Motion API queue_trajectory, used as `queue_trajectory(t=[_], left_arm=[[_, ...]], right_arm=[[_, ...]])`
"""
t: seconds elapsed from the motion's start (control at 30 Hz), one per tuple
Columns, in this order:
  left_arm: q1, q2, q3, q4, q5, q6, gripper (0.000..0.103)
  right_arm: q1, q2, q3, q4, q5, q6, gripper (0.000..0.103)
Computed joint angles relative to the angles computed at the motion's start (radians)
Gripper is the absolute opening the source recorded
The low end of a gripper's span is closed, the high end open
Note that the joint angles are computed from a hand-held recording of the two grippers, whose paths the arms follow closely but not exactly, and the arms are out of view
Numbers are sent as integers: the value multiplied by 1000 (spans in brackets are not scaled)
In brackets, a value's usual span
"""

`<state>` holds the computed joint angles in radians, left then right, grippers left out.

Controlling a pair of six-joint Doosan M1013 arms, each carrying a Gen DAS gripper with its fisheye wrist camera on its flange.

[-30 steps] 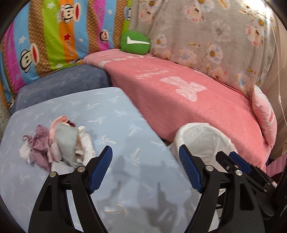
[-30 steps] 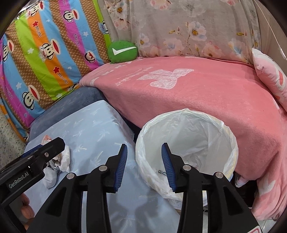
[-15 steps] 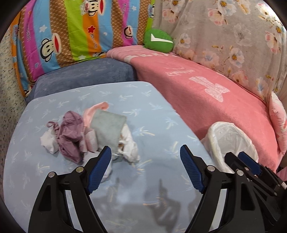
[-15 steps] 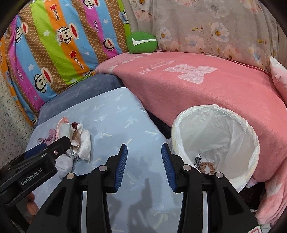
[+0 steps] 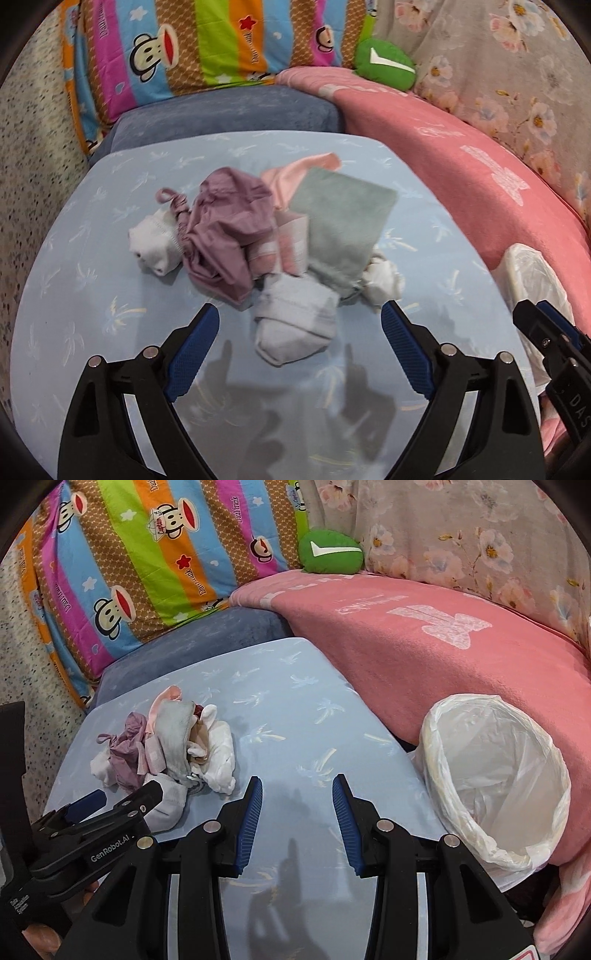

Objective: Collect trash
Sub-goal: 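Grasp the grey sock with the left tool while the right grasps the grey-green cloth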

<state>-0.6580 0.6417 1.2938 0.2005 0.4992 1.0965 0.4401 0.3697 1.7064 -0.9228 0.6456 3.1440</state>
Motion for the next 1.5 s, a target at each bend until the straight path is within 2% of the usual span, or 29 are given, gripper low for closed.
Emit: queue_trajectory(t=[0.2, 0.43, 0.5, 0.57, 0.63, 0.7, 0.8, 0.93, 1.1, 1.27, 1.5], left_arm=[[14, 15, -8, -32, 22, 15, 85], [28, 36, -24, -142, 37, 111, 84], [32, 40, -25, -181, 40, 146, 75], [41, 46, -32, -274, 52, 225, 70], [48, 46, -31, -353, 54, 287, 60], [55, 45, -31, -434, 62, 363, 41], [61, 32, -17, -489, 55, 409, 28], [79, 5, 16, -597, 36, 497, 25], [95, -27, 52, -628, -6, 522, 25], [103, -48, 70, -555, -51, 457, 25], [104, -38, 55, -464, -62, 374, 25]], right_arm=[[-3, 35, -38, 44, -26, -59, 41], [-5, 66, -73, 78, -36, -110, 41], [-5, 72, -80, 86, -37, -119, 41], [-5, 79, -88, 96, -36, -133, 41], [-5, 84, -95, 107, -37, -146, 41], [-4, 89, -103, 116, -39, -160, 41], [-1, 96, -115, 124, -38, -177, 41], [0, 100, -124, 139, -58, -194, 41], [-9, 111, -141, 182, -122, -220, 41], [-23, 133, -169, 236, -161, -262, 41], [-32, 165, -215, 267, -165, -300, 41]])
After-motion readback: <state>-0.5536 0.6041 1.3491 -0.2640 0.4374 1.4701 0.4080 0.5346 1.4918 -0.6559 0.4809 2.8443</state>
